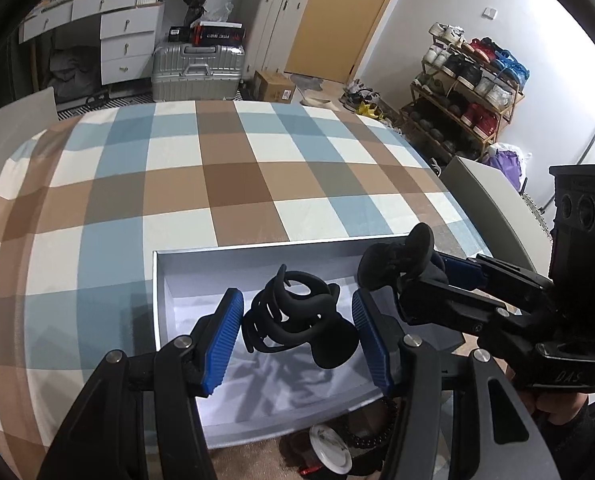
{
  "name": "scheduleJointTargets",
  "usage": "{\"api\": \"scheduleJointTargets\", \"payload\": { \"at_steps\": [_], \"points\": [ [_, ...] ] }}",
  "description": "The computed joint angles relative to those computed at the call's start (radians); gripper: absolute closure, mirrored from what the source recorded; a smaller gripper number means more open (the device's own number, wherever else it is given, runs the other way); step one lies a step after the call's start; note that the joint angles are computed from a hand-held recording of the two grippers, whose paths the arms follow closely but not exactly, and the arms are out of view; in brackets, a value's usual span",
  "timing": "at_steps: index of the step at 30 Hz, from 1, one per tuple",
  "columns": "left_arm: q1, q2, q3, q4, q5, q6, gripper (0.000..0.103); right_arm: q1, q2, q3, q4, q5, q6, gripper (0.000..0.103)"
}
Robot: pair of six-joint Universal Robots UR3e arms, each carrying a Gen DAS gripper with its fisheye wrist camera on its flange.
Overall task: Organize jewelry
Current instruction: 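Carry both held claw clips over the silver box and lower them inside, then open both grippers to release the claw clips into the box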
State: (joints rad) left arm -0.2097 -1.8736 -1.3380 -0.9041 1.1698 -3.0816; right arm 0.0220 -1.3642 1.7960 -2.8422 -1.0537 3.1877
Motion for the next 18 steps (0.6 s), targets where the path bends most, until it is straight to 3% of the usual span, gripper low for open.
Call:
{"api": "scheduleJointTargets", "payload": {
  "at_steps": [9, 12, 14, 15, 18],
  "points": [
    [0.008, -0.019, 0.022, -0.020, -0.005, 0.004, 0.051, 0.022, 0.046, -0.062, 0.052, -0.041, 0.019, 0.053],
    [0.001, -0.022, 0.032, -0.028, 0.011, 0.010, 0.051, 0.011, 0.047, -0.053, 0.037, -0.013, 0.036, 0.045],
    [0.007, -0.019, 0.027, -0.031, 0.000, 0.002, 0.038, 0.006, 0.031, -0.033, 0.014, -0.009, 0.048, 0.038],
    [0.009, -0.013, 0.020, -0.026, 0.000, -0.004, 0.037, 0.004, 0.023, -0.022, 0.000, -0.004, 0.052, 0.034],
    [0.019, 0.014, -0.010, -0.001, -0.010, -0.008, 0.037, 0.008, -0.006, 0.002, -0.026, -0.013, 0.056, 0.033]
  ]
}}
